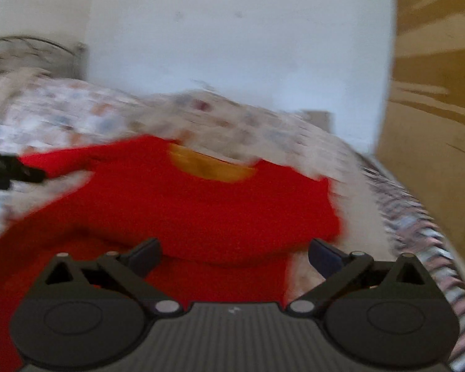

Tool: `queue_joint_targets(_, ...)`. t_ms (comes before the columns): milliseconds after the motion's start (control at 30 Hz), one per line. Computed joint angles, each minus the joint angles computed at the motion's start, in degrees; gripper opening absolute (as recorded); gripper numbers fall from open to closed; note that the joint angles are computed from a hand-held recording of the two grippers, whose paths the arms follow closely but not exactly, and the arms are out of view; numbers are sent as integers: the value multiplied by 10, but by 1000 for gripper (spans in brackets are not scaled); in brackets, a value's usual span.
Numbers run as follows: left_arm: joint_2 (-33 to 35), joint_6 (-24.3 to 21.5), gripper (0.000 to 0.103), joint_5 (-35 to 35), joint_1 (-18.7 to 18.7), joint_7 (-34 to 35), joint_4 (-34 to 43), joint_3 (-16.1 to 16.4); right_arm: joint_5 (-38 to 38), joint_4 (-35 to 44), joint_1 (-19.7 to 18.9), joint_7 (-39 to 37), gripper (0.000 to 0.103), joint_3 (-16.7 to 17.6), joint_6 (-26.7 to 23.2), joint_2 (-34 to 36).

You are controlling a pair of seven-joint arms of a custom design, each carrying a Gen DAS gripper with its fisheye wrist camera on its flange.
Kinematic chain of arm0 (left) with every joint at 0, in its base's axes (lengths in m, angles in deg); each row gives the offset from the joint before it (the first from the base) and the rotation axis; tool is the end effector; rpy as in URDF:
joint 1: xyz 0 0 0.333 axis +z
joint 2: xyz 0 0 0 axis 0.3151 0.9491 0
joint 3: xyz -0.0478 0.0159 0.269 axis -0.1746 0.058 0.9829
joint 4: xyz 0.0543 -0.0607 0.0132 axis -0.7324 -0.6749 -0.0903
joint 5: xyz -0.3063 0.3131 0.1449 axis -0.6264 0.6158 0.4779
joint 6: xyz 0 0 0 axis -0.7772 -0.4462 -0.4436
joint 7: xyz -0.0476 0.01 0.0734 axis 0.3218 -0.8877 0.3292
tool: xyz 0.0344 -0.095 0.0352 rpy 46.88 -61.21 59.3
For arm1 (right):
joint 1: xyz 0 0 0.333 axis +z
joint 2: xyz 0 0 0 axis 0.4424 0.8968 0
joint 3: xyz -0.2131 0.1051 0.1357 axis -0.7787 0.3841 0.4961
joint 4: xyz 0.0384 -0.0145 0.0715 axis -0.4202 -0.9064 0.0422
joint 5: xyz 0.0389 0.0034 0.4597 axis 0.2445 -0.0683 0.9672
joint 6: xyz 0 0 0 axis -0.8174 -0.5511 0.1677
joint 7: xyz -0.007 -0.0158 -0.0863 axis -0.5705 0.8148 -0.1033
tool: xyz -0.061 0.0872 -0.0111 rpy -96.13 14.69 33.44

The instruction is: Fold small clothes

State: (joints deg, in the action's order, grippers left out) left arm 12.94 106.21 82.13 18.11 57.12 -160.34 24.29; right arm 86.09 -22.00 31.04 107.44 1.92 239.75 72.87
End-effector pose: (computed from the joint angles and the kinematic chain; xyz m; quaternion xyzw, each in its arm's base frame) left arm 0.6718 -0.1014 0.4977 -0.7541 0.4276 -0.3609 0.3440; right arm 0.7237 0.0658 0.5018 -0.7326 0.4302 -0.3236 0.4167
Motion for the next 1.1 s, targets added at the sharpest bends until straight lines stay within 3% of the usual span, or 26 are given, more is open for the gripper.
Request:
queue_joint_targets(167,68,1,102,-81,-10,95,68,-4,-171,57,35,148,103,-66,69,79)
queue_joint_targets(267,93,-59,102,-87,-30,138,100,-2,-264,116,70,227,103,-123,83,145)
queue_joint_targets(333,97,-89,102,-62,-45,139,102,6,-290,178,73,263,103,-135,83,198)
queue_joint_targets(433,97,-121,102,-35,-55,118,91,13,-303,267,32,242,102,-82,91,267)
queue_joint_targets(500,86,-93,103,2,-55,75,65,21,-313,323,9,200,97,-44,98,311)
queue_joint_targets(600,87,-94,102,42,-57,42,63,22,-324,374,-31,81,79,40,132,361)
queue_joint_targets(633,88,-98,103,49,-58,40,64,21,-318,384,-34,46,64,53,136,370)
queue_joint_targets(667,89,-100,103,55,-59,36,65,20,-330,389,-27,43,44,45,144,375)
queue_joint_targets(733,90,-101,103,71,-60,22,64,20,-320,377,-2,51,20,8,143,366)
queue_joint_targets(767,89,-99,103,78,-60,15,62,21,-308,369,11,68,16,-13,142,358)
queue_joint_targets(800,88,-97,102,84,-60,8,60,21,-296,359,30,105,16,-47,138,349)
queue_joint_targets(900,89,-96,103,97,-60,-4,59,20,-277,338,50,189,15,-90,97,328)
queue_joint_targets(1000,96,-112,103,93,-62,12,69,17,-321,344,87,270,14,-157,56,338)
queue_joint_targets(1067,95,-111,102,98,-63,8,67,18,-347,349,99,300,15,-177,40,340)
queue_joint_targets(1100,93,-107,102,102,-63,1,64,19,-352,346,93,300,16,-168,39,336)
